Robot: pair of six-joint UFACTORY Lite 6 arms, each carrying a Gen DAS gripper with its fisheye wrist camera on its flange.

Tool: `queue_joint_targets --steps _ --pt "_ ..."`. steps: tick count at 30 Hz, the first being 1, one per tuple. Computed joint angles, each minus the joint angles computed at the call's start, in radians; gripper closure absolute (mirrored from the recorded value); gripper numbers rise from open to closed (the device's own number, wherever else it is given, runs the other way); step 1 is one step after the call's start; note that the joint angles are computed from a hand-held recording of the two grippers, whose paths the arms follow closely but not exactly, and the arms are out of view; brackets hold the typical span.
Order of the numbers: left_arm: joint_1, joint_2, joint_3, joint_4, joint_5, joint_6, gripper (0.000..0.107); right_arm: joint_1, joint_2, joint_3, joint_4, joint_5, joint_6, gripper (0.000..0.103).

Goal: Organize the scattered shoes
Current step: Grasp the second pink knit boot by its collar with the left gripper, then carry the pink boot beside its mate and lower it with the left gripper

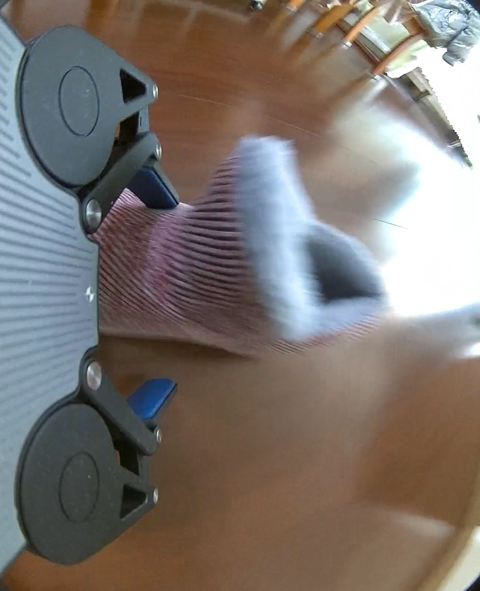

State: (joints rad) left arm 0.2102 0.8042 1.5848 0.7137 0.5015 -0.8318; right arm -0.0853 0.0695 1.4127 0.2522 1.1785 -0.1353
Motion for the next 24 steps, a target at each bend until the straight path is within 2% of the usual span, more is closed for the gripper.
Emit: queue_joint_targets --steps 2,4,7,8,10,12,14,16,18,22,24 --pt "0.011 -0.066 -0.086 -0.096 -0.007 0.057 0.042 -0.001 -0.014 -0.007 0.015 0.032 -0.036 0.002" --pt "-0.012 -0.159 -0.197 -0.191 0.029 0.129 0.043 -0.012 -0.042 -0.013 0.034 0.053 -0.076 0.002" --pt "-0.081 -0.341 -0.435 -0.263 0.045 0.115 0.043 -0.063 -0.084 0.016 0.087 0.120 -0.140 0.002" --pt "-0.153 -0.427 -0.539 -0.335 0.098 0.075 0.043 -0.084 -0.098 0.029 0.105 0.144 -0.163 0.002" --pt "-0.281 -0.565 -0.704 -0.422 0.138 0.004 0.043 -0.123 -0.120 0.059 0.137 0.189 -0.204 0.002" --pt "-0.407 -0.652 -0.801 -0.468 0.162 -0.098 0.044 -0.156 -0.138 0.090 0.164 0.239 -0.241 0.002" --pt "-0.605 -0.758 -0.900 -0.563 0.196 -0.215 0.045 -0.222 -0.153 0.133 0.214 0.326 -0.285 0.002" --pt "-0.814 -0.813 -0.953 -0.653 0.198 -0.352 0.045 -0.274 -0.157 0.171 0.253 0.392 -0.304 0.002" --pt "-0.991 -0.814 -0.952 -0.642 0.198 -0.524 0.044 -0.317 -0.159 0.208 0.294 0.450 -0.320 0.002" --pt "-1.193 -0.831 -0.928 -0.654 0.187 -0.731 0.043 -0.394 -0.196 0.255 0.378 0.534 -0.386 0.001" --pt "-1.269 -0.924 -0.922 -0.669 0.222 -0.793 0.043 -0.410 -0.218 0.259 0.392 0.546 -0.410 0.001"
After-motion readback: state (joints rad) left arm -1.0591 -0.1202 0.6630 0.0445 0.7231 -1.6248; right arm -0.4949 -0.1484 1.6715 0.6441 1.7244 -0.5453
